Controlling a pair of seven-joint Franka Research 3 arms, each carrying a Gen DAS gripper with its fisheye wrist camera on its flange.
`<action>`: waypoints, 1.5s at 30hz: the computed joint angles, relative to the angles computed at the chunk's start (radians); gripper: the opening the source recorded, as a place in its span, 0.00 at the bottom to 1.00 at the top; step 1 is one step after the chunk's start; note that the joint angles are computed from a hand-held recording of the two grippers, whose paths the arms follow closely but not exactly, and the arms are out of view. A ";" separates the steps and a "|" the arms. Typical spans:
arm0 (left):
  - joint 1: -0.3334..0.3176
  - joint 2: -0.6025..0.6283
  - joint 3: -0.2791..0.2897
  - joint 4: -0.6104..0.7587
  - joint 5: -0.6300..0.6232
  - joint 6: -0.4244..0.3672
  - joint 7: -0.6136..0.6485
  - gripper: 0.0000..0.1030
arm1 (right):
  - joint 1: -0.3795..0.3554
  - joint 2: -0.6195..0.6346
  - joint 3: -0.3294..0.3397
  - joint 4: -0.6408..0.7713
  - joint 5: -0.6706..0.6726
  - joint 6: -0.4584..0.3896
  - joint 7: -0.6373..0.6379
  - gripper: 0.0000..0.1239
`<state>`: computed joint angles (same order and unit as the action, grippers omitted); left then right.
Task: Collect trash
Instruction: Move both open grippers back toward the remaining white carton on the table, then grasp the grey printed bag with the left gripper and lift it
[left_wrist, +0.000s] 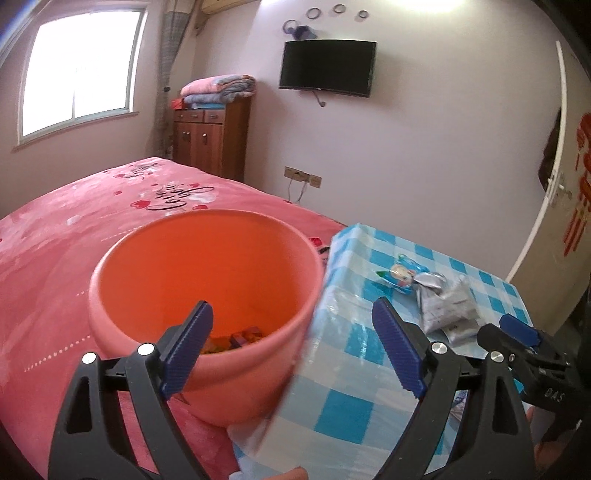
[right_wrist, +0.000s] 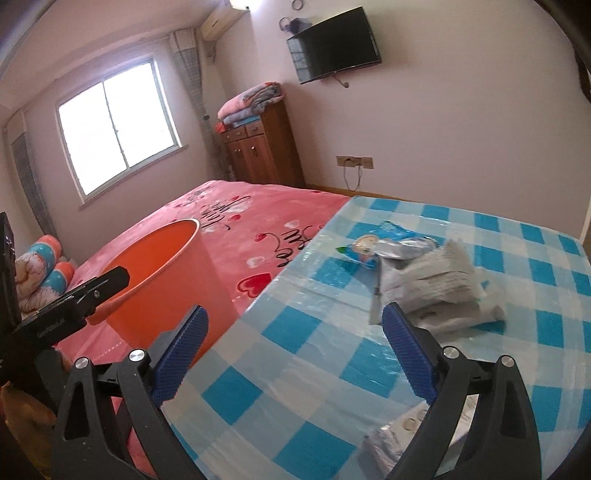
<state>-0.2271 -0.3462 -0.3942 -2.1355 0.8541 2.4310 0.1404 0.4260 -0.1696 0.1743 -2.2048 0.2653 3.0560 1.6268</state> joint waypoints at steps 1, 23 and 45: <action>-0.003 0.009 -0.006 0.009 0.002 -0.005 0.005 0.86 | 0.000 -0.008 -0.003 -0.010 0.005 0.004 0.001 0.76; -0.125 0.185 0.003 0.138 -0.073 -0.060 0.022 0.86 | -0.029 -0.131 -0.074 -0.198 0.092 0.079 -0.016 0.78; -0.252 0.566 0.097 0.537 -0.155 -0.046 0.213 0.85 | 0.270 -0.126 -0.475 -0.227 0.572 0.094 -0.442 0.78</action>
<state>-0.4789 0.2195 -0.2971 -1.5986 0.6991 2.3853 0.3531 0.6957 -0.2952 -0.3003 -2.4313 0.8369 3.1502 1.1845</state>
